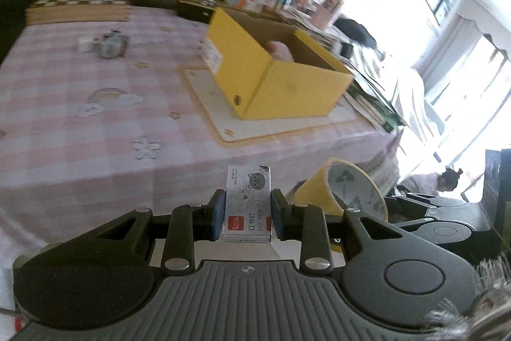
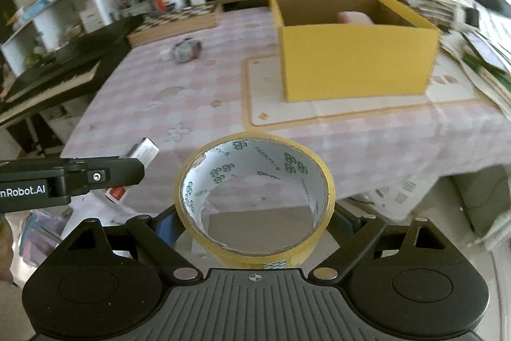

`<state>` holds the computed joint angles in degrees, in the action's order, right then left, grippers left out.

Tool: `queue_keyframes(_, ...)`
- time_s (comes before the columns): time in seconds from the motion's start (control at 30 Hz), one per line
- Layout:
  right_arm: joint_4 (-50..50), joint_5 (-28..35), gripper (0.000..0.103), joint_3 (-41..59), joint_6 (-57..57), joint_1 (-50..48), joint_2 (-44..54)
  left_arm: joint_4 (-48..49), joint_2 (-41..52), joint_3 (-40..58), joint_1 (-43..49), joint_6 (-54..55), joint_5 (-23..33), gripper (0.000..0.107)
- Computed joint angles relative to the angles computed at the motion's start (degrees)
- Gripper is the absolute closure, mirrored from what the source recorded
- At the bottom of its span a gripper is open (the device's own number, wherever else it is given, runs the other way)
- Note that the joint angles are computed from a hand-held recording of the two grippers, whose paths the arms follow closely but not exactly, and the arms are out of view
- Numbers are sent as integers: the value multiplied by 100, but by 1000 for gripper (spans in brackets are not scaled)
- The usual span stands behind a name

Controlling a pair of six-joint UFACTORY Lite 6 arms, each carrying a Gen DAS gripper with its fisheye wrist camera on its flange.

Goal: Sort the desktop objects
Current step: 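Lift and carry the white box and tape roll with both tools toward the yellow box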

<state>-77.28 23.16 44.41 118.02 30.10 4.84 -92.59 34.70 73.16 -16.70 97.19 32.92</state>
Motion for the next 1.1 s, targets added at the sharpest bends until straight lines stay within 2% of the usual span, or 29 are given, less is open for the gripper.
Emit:
queue_keyframes(0.3, -25, 143, 11, -791, 405, -229, -675, 565, 463, 709, -555, -515, -9, 79)
queue_keyframes(0.6, -20, -15, 11, -1220, 84, -839, -1233, 883, 804, 1363, -1045, -1051, -136, 79)
queue_keyframes(0.77, -168, -337, 11, -1319, -282, -1390, -1431, 1019, 1035, 1818, -1302, -1452, -315, 79)
queue_keyframes(1.1, -511, -1383, 11, -1248, -1236, -2813, -1458, 1665, 1665, 2953, -1808, -2685, -766, 79)
